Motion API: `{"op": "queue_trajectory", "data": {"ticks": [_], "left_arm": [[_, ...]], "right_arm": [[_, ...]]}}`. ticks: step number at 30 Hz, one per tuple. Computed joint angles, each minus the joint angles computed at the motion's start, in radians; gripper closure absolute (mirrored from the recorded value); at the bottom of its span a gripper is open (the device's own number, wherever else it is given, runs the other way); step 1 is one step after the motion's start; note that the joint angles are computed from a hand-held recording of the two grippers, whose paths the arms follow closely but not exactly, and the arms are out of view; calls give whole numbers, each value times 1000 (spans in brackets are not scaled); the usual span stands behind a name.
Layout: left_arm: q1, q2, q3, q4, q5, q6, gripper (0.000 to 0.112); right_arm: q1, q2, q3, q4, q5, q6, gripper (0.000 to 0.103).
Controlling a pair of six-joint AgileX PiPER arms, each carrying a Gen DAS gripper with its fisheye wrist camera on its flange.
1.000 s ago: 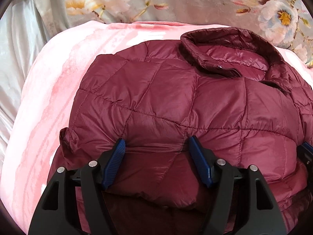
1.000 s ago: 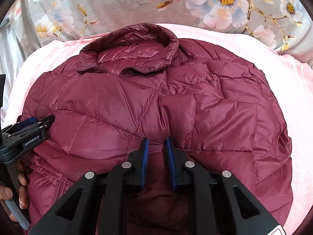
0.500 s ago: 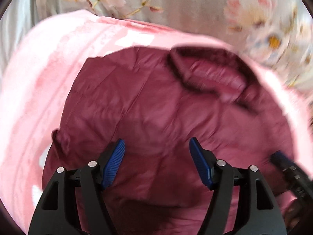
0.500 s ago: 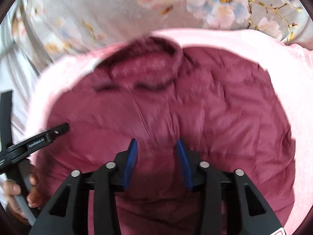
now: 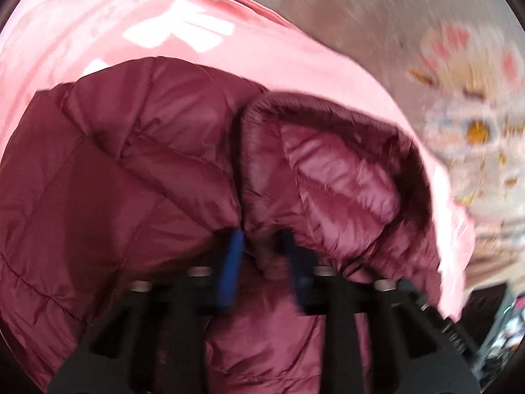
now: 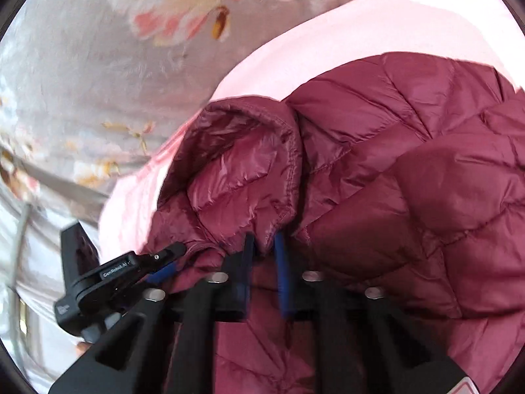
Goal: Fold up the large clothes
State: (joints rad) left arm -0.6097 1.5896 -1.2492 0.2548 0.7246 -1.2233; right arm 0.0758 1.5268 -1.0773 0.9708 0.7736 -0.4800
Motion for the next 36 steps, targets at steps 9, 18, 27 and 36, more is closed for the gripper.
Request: {"op": "queue_trajectory", "data": {"ticks": [9,18,27,36], "left_arm": [[-165,36,56,396,61,-232,98],[-236,27,76,517,124,-329,96],[-107,28,-294,461,315,-85,92],[73,248,-461,76,224,226,86]], "right_arm": [[155,-60,103,-342,-248,124,96],[155,-91,97,-370,-235,197,94],[88,105,-374,-352,-97,336,85],[223,267,-497,-666,-59,469,86]]}}
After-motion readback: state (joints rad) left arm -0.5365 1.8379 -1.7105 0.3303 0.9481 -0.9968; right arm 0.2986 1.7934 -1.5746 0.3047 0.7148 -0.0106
